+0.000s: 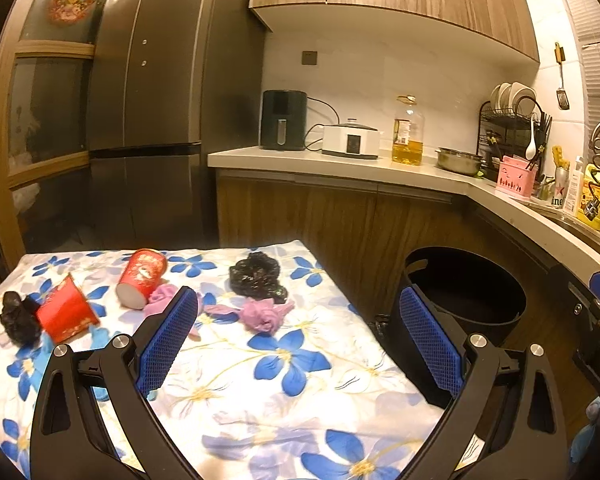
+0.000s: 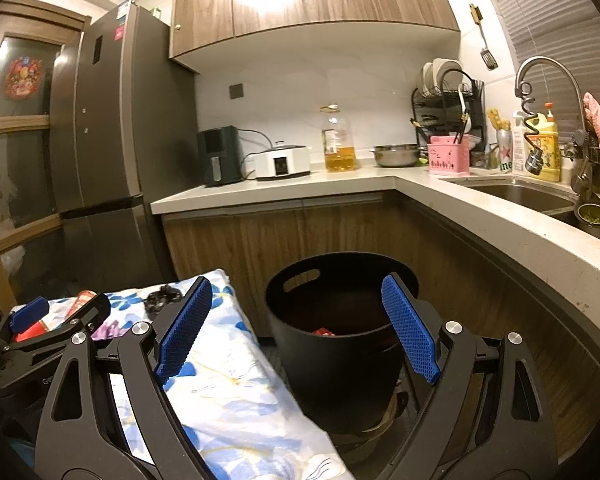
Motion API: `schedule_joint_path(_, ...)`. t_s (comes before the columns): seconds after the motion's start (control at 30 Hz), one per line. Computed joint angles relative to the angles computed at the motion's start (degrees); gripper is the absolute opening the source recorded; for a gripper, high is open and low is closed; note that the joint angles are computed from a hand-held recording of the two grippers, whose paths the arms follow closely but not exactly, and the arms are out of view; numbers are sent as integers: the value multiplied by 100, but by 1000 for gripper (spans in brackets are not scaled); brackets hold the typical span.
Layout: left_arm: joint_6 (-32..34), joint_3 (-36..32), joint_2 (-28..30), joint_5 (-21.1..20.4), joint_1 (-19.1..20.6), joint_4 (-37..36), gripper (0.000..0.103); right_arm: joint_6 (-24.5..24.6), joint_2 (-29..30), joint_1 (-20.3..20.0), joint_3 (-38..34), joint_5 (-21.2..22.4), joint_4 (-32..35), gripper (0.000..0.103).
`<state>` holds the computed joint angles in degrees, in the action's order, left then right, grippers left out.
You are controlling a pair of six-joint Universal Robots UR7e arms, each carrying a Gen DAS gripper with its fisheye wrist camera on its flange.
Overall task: Collect trash
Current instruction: 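Move both tools back over the table toward the blue gloves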
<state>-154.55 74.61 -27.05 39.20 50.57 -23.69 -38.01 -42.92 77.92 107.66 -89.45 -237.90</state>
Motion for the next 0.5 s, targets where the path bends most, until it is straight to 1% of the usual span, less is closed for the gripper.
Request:
schedule_joint_path(0.17, 25, 430, -271, -106, 1, -296, 97, -46, 57, 86, 112, 4, -29, 85)
schedule_joint_path(0.5, 59, 1010, -668, -313, 60, -693, 97, -116, 284, 274, 205, 18, -180, 85)
